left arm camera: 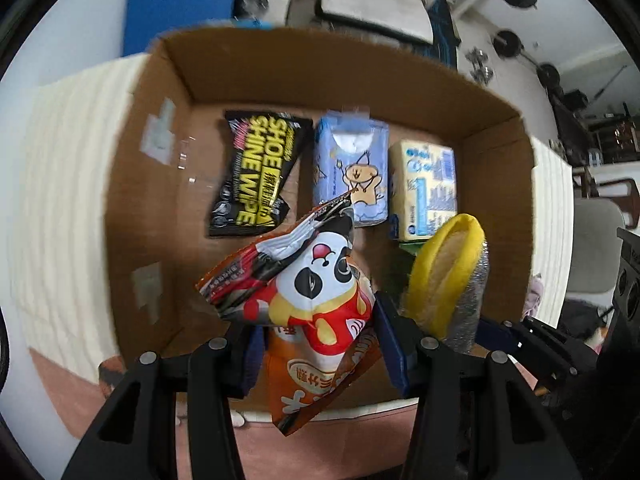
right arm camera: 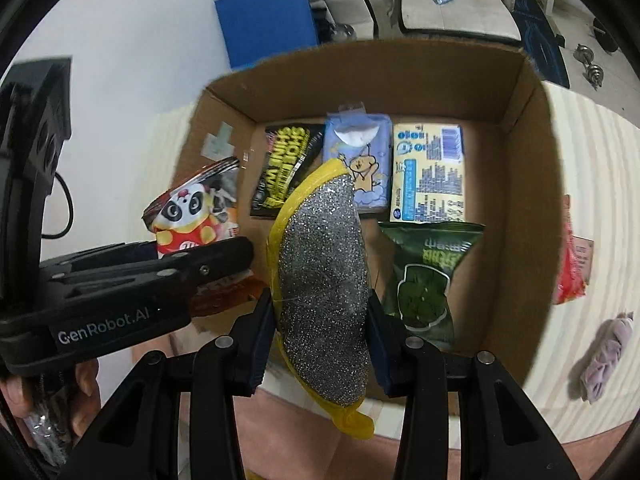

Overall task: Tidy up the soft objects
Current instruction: 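Lower the panda bag and scrubber into the box and open both tools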

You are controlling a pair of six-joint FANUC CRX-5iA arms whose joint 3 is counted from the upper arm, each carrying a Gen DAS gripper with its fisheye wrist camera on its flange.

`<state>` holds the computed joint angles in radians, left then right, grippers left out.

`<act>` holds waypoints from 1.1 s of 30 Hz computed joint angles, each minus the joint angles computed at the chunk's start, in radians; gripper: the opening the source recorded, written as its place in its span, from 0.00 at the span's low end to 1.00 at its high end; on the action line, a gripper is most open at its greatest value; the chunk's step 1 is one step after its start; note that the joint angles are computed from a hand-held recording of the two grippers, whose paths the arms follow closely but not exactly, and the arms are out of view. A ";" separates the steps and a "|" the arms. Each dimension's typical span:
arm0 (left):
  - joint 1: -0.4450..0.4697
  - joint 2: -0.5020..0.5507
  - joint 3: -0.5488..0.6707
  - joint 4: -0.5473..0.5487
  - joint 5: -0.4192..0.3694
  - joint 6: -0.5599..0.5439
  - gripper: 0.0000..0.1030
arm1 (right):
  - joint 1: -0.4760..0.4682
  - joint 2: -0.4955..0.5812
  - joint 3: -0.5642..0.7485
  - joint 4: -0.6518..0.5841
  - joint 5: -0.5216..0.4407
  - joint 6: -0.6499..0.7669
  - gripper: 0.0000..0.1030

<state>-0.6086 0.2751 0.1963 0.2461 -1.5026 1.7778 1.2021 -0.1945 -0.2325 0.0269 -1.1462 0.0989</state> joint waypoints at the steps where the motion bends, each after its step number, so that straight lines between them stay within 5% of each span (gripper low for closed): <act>1: -0.004 0.014 0.005 -0.002 -0.007 -0.013 0.46 | -0.015 0.021 0.008 -0.016 -0.005 0.017 0.43; 6: -0.013 0.096 0.031 0.001 -0.054 -0.059 0.48 | -0.059 0.061 -0.008 -0.080 0.020 0.049 0.49; 9: -0.028 0.112 0.043 -0.006 -0.070 -0.077 0.48 | -0.057 0.063 -0.017 -0.079 0.019 0.037 0.64; 27: -0.063 -0.020 0.043 -0.086 -0.056 0.017 0.55 | -0.012 0.033 0.027 -0.043 -0.140 -0.034 0.65; 28: -0.061 -0.032 0.036 -0.090 -0.052 0.026 0.57 | -0.004 0.032 0.032 -0.037 -0.153 -0.042 0.65; 29: -0.055 -0.046 0.026 -0.099 -0.044 0.032 0.74 | 0.005 0.026 0.035 -0.032 -0.170 -0.052 0.68; 31: -0.058 -0.082 0.008 -0.138 -0.022 0.058 0.93 | 0.020 0.032 0.054 -0.020 -0.217 -0.068 0.86; 33: -0.062 -0.099 0.000 -0.167 -0.018 0.075 0.94 | 0.036 0.030 0.059 -0.002 -0.236 -0.092 0.90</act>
<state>-0.6707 0.1759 0.1967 0.0795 -1.5207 1.8529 1.2381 -0.1642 -0.1734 0.0246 -1.3826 0.0071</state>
